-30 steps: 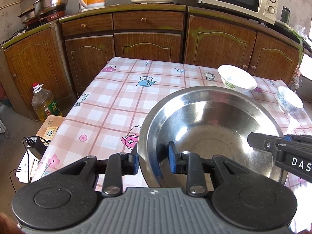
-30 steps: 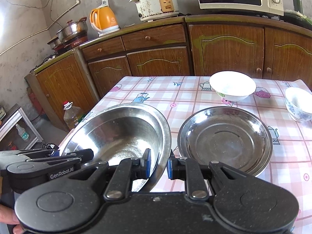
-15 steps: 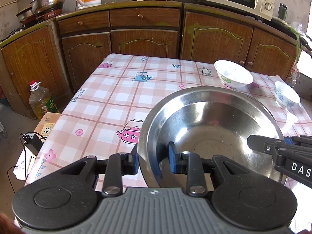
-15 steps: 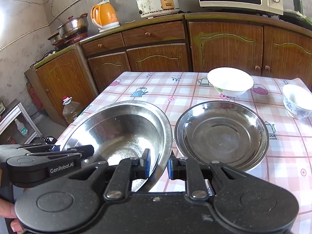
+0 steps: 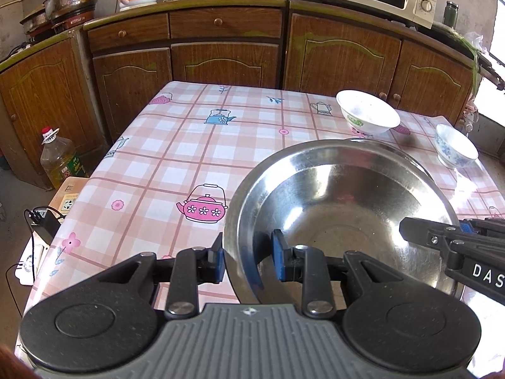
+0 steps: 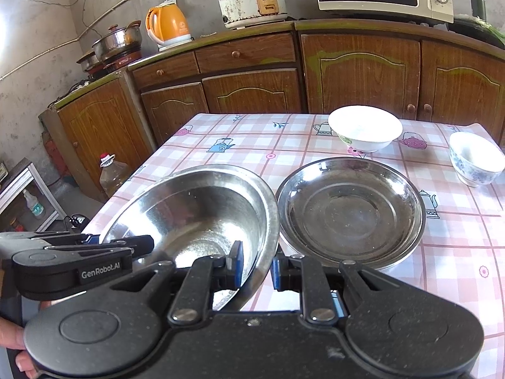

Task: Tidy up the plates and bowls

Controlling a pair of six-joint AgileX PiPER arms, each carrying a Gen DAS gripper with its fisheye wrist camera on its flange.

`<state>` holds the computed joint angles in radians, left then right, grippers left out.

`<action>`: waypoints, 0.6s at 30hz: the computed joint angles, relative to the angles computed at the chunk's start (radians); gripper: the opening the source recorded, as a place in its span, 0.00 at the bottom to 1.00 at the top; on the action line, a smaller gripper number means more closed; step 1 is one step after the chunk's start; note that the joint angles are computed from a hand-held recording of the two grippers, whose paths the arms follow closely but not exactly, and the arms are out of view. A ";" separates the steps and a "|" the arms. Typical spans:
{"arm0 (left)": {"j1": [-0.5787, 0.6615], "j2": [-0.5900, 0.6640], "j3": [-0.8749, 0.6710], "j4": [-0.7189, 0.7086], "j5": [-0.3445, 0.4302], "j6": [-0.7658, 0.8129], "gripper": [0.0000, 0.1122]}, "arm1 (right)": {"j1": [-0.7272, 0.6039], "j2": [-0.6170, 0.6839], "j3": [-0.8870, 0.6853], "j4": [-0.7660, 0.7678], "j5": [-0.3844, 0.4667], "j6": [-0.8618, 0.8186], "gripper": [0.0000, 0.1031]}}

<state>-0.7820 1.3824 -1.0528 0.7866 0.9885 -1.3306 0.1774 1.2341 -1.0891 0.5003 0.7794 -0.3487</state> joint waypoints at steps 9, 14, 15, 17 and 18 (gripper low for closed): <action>-0.018 0.017 -0.006 -0.004 -0.006 -0.001 0.26 | -0.052 -0.021 0.022 0.028 0.025 -0.044 0.22; -0.025 0.021 -0.009 -0.009 -0.007 -0.005 0.26 | -0.070 -0.029 0.029 0.035 0.036 -0.056 0.22; -0.026 0.023 -0.009 -0.010 -0.007 -0.006 0.26 | -0.071 -0.033 0.030 0.033 0.038 -0.054 0.22; -0.030 0.026 -0.011 -0.012 -0.007 -0.006 0.26 | -0.072 -0.037 0.030 0.030 0.044 -0.050 0.22; -0.031 0.028 -0.013 -0.013 -0.007 -0.005 0.26 | -0.077 -0.038 0.031 0.032 0.047 -0.053 0.22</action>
<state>-0.8133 1.4100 -1.0654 0.7737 0.9819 -1.3354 0.1004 1.1959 -1.0582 0.5327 0.8268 -0.4014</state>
